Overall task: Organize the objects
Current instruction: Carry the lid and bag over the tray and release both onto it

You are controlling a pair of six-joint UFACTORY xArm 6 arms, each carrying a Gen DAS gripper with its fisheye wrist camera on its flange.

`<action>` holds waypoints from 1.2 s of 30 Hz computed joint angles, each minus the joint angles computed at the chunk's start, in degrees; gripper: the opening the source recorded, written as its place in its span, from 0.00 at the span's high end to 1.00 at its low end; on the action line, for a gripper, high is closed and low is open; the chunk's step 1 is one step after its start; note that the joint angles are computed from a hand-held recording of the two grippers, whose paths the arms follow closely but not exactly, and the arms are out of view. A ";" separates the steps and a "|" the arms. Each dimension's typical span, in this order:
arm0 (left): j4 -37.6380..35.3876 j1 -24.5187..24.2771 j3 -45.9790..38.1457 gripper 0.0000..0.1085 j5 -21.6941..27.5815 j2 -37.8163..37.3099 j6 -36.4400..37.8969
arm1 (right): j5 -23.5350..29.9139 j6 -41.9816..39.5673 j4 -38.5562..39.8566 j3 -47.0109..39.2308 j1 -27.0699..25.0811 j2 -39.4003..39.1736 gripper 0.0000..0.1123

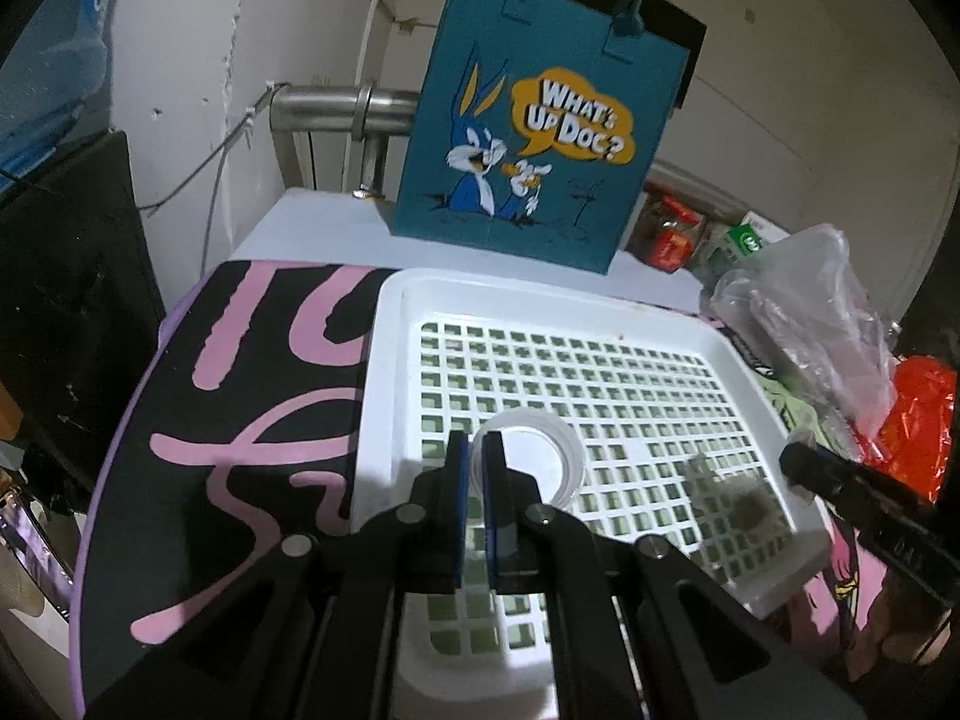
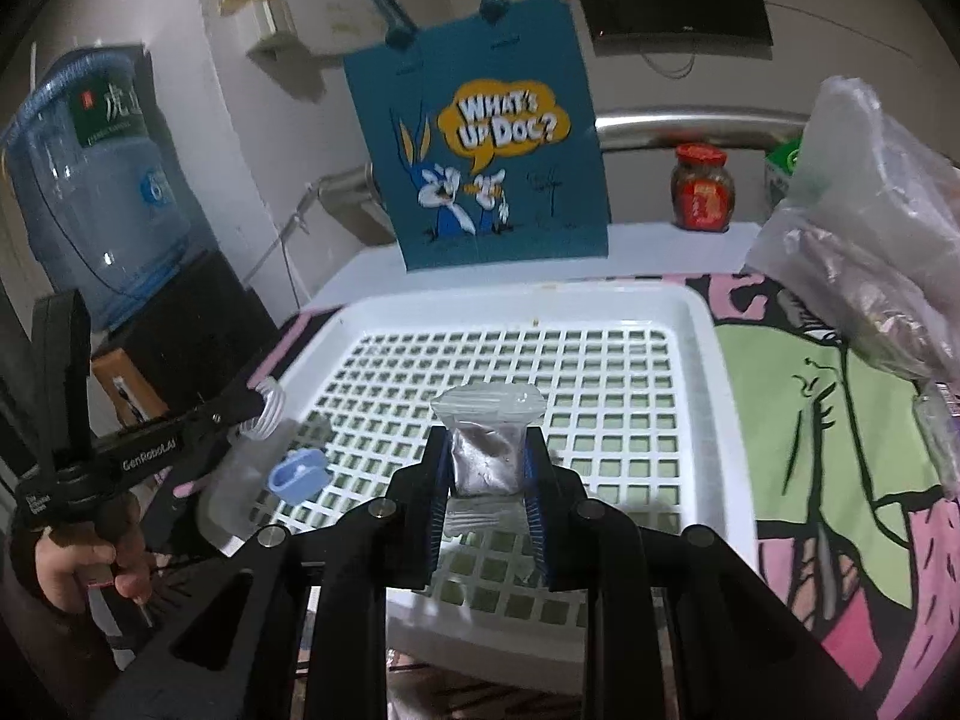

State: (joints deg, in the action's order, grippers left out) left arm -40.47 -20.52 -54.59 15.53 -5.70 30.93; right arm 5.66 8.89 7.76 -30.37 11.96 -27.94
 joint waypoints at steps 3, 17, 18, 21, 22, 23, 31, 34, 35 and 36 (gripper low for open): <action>0.51 -0.10 -0.99 0.96 0.14 1.30 -0.03 | 0.39 1.50 -2.56 -0.92 -0.11 2.20 0.80; 0.46 -0.33 -3.02 0.96 1.82 5.05 -0.33 | 3.86 5.21 -9.93 -4.12 -0.38 8.15 0.80; 0.37 -0.31 -3.10 0.96 1.94 5.17 -0.27 | 4.11 6.34 -11.43 -4.32 -0.46 8.54 0.80; -1.38 -0.20 -3.25 0.96 2.03 5.37 0.87 | 3.95 7.90 -13.98 -4.47 -0.62 9.28 0.79; -2.46 -0.07 -3.40 0.94 2.27 5.36 1.58 | 3.65 8.54 -14.66 -4.31 -0.71 9.20 0.79; -4.28 0.08 -3.45 0.93 2.64 5.14 2.92 | 3.19 9.04 -14.92 -4.10 -0.82 9.05 0.77; -16.81 -0.62 -1.91 0.43 0.48 2.12 13.29 | -2.43 17.97 -23.96 -0.93 -2.33 4.97 0.37; -18.65 -0.67 -1.19 0.43 0.49 0.76 14.89 | -4.44 19.48 -24.70 0.73 -2.87 2.59 0.36; -18.97 -0.69 -0.81 0.43 0.43 0.19 15.13 | -5.02 19.63 -24.62 1.32 -3.01 1.75 0.34; -19.22 -0.64 -0.47 0.43 0.47 -0.32 15.34 | -5.46 21.53 -26.53 1.87 -3.48 0.74 0.33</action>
State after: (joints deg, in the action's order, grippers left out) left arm -59.69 -21.17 -55.05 16.00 -6.02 46.27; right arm 0.20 30.43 -18.77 -28.50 8.49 -27.20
